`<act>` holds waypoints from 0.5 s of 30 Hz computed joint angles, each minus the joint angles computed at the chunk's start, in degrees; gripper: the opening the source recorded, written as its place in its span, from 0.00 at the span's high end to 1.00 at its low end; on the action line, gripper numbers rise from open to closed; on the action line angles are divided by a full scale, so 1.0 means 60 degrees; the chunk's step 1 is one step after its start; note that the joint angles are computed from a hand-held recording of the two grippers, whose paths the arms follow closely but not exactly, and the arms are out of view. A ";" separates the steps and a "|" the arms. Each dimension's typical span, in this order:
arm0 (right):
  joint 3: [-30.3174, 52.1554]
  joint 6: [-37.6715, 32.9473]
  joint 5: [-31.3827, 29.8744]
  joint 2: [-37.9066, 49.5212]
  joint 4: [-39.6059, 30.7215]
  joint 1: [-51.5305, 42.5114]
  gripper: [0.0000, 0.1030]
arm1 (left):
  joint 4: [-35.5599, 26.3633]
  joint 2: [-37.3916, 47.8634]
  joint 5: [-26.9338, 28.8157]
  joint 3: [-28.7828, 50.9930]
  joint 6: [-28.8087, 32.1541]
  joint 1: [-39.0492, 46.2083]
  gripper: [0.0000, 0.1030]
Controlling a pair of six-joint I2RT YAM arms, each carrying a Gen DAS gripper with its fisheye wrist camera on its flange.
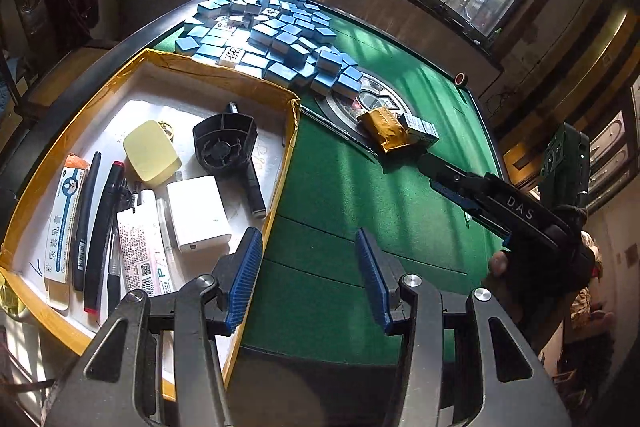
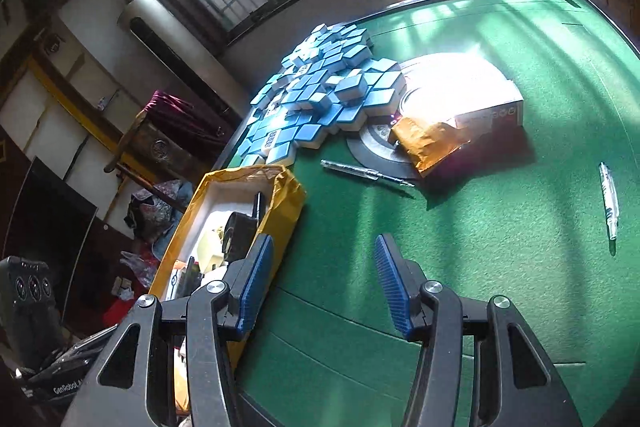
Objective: Organize objects
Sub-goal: 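Move both open tools from the tray back over the table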
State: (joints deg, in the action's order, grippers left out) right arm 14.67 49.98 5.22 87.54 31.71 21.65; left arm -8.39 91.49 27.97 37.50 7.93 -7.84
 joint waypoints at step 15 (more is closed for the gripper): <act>-0.0774 -0.0958 0.0171 0.1781 0.1145 -0.4437 0.64 | 0.0268 0.1422 -0.1129 0.1167 -0.1023 -0.2079 0.55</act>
